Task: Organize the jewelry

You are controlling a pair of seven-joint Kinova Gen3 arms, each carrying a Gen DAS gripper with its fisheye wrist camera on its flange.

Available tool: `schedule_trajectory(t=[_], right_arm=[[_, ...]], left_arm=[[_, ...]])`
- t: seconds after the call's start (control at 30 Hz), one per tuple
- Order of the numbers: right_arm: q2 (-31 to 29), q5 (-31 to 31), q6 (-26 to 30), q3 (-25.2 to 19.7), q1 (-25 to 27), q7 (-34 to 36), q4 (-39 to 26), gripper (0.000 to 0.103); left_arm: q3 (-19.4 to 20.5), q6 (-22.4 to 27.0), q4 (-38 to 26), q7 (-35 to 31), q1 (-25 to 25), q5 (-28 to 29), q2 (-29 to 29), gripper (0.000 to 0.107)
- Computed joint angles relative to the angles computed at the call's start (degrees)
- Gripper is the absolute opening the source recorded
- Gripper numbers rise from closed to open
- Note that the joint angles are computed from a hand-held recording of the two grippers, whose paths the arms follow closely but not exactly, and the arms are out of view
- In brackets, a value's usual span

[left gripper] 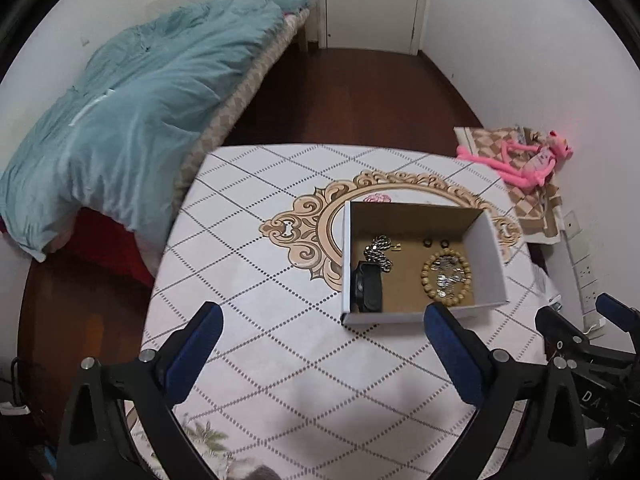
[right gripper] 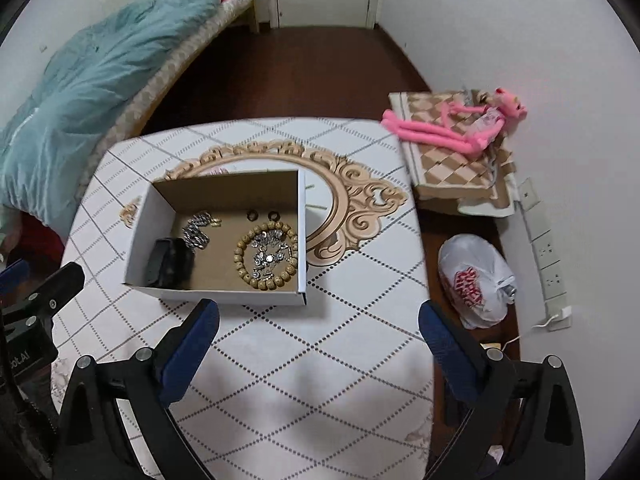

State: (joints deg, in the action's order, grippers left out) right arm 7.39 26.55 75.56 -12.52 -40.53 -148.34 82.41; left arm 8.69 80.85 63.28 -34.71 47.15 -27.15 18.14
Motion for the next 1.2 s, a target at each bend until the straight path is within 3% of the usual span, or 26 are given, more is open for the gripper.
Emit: schedule_trajectory(t=[0.4,0.6,0.77,0.97,1.2], right_arm=[[-8.16,12.25,14.84,-9.38,-7.11,-9.64,-5.30,0.101],[-8.89,20.37,24.03,-14.97,-11.49,-12.36,-10.33,0.102],[-8.24,25.18,30.23,-17.05,-15.53,-12.40,-14.67,0.103],[-7.80,25.85,32.95,-16.92,-18.39,-11.36,-17.50,0.103],[-8.25,22.20,30.35,-14.43,-16.43,-10.37,-16.81,0.103]], left_arm=[[3.72,9.70,-4.26,5.96,9.19,-11.68,-5.74,0.102],[4.99,15.39,-8.95,5.70,13.48,-17.70,-5.87,0.102],[4.97,18.23,-12.31,5.40,16.67,-20.56,-5.71,0.102],[4.69,18.95,-13.25,5.66,17.49,-19.82,-5.95,0.102],[3.94,18.75,-14.44,5.02,15.98,-16.68,-4.62,0.102]])
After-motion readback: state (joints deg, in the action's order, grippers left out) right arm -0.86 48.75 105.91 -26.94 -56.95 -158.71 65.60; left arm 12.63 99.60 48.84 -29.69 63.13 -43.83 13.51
